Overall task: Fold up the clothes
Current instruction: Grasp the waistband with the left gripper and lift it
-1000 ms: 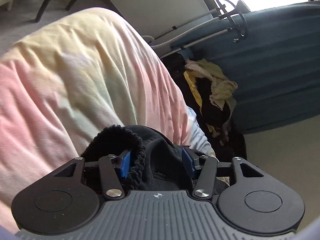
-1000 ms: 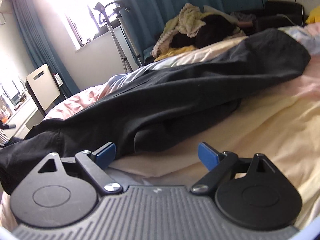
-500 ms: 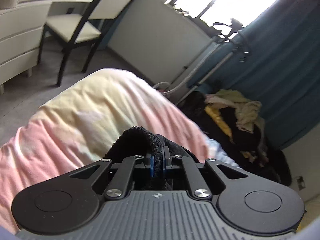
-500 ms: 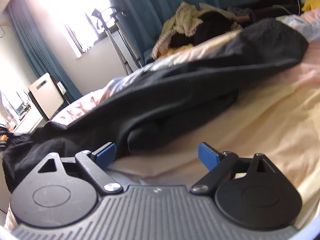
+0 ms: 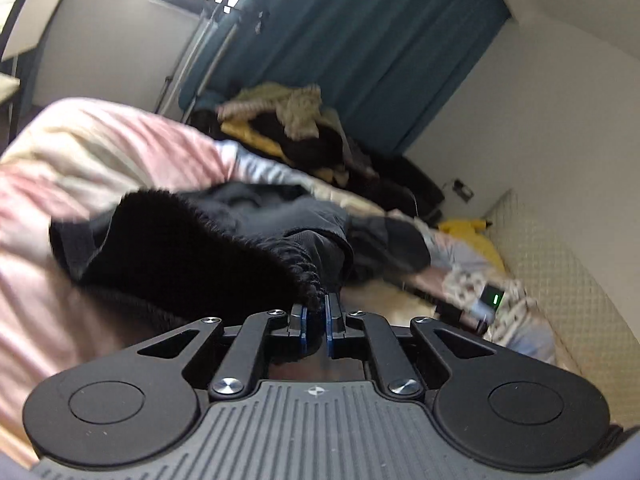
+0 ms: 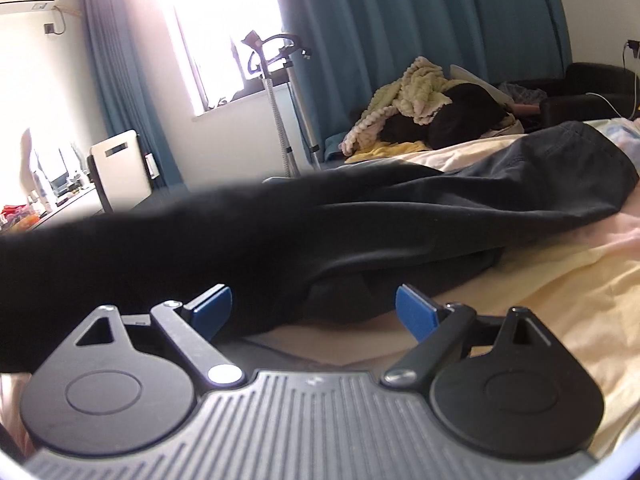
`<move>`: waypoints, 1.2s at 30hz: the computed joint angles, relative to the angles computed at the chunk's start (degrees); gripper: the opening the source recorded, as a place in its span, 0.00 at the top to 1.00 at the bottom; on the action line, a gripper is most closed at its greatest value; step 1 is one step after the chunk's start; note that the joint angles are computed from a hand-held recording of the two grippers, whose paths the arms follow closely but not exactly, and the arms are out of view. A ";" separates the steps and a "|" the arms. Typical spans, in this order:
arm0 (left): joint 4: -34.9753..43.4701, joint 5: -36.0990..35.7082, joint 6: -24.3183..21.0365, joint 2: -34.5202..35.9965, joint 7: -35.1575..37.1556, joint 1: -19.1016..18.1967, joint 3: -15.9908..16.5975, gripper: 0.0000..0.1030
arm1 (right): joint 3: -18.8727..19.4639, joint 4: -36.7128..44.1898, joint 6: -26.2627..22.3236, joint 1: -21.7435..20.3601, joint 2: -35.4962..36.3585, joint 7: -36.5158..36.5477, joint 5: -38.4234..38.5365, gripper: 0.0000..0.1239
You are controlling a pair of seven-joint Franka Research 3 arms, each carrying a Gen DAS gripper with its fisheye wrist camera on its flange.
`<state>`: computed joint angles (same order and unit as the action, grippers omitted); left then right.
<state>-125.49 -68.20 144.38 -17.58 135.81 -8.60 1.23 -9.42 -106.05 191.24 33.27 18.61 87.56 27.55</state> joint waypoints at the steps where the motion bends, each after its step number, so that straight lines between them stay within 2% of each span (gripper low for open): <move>1: -1.35 -1.24 -0.35 -0.55 0.90 -0.21 0.34 0.91 | 3.57 -0.85 0.45 -3.13 -0.90 0.99 -1.79 0.27; 3: -3.83 -7.97 0.51 -1.77 4.76 -1.01 1.30 0.89 | 10.33 -2.16 1.13 -8.69 -2.37 0.02 -2.64 0.27; 5: -5.04 -16.28 -2.11 -2.19 10.38 -1.08 2.82 0.81 | 12.44 -3.07 0.88 -10.12 -3.51 -0.32 -3.77 0.27; 6: -5.37 -17.25 -1.74 -2.42 10.58 -0.34 2.31 0.64 | 13.94 -3.34 0.61 -11.30 -3.98 -0.46 -4.56 0.27; 7: -5.72 -18.25 -0.94 -2.69 10.86 0.41 1.68 0.42 | 15.08 -3.51 0.27 -12.19 -4.31 -0.59 -5.23 0.27; 8: -6.10 -19.67 0.91 -2.99 11.65 1.09 0.85 0.36 | 14.73 -3.66 -0.23 -11.60 -4.66 -0.82 -5.55 0.27; 10: -6.09 -23.41 1.56 -2.24 12.43 2.27 0.77 0.35 | 11.16 -3.69 -1.71 -7.60 -5.19 -1.13 -5.70 0.27; 11: -5.26 -23.45 1.53 -0.75 10.12 3.25 0.71 0.35 | 10.23 -3.62 -2.34 -6.45 -5.25 -1.23 -6.11 0.27; 12: -3.90 -22.77 3.36 1.43 7.23 4.29 0.01 0.35 | 8.97 -3.48 -2.96 -5.13 -5.23 -1.24 -6.69 0.27; 13: -2.45 -21.59 5.83 3.71 4.28 5.23 -0.82 0.31 | 7.88 -3.30 -3.57 -4.00 -5.14 -1.10 -7.33 0.27; 15: 0.49 -17.03 13.86 8.90 0.17 6.49 -3.07 0.23 | 6.96 -2.70 -5.22 -3.13 -4.77 -0.40 -8.66 0.27; 16: 2.15 -15.33 15.69 11.76 -0.45 6.91 -3.39 0.23 | 4.79 -2.38 -6.22 -1.06 -4.57 -0.10 -8.74 0.27; 18: 5.69 -15.68 14.97 16.85 -0.68 8.11 -3.47 0.24 | -3.72 -3.24 -7.73 6.60 -4.68 6.07 -13.96 0.27; 19: 7.53 -16.61 14.28 19.27 -0.74 8.94 -3.73 0.24 | -6.13 -3.28 -8.53 8.54 -4.55 8.00 -15.71 0.27; 21: 11.31 -21.62 11.88 23.65 1.51 11.05 -4.65 0.25 | -6.48 -3.00 -9.25 8.37 -4.08 9.93 -17.10 0.27; 24: 16.85 -27.66 10.51 29.07 4.17 13.34 -6.38 0.34 | -7.89 -2.46 -10.72 8.85 -3.31 13.63 -19.62 0.27; 29: 26.89 -21.58 9.47 37.57 -5.17 16.03 -8.47 0.41 | -6.55 -0.25 -13.56 6.58 -1.44 17.67 -22.52 0.27; 32: 31.45 -17.05 5.98 41.52 -13.43 18.14 -9.82 0.42 | -6.56 0.57 -13.78 6.18 -0.51 20.21 -25.30 0.27; 33: 32.99 -13.73 6.57 42.66 -17.00 17.81 -9.89 0.46 | -6.52 0.83 -13.78 5.99 -0.21 21.04 -26.15 0.27; 34: 34.28 -7.61 10.09 43.55 -21.72 15.82 -9.02 0.66 | -6.20 0.96 -13.23 5.39 0.05 21.85 -26.59 0.27; 35: 35.43 -0.65 12.98 44.47 -27.43 13.50 -7.47 0.80 | -5.90 1.11 -12.68 4.80 0.32 22.67 -27.02 0.27; 36: 36.47 6.97 15.11 45.41 -34.02 10.76 -5.07 0.88 | -5.64 1.27 -12.13 4.25 0.59 23.50 -27.45 0.27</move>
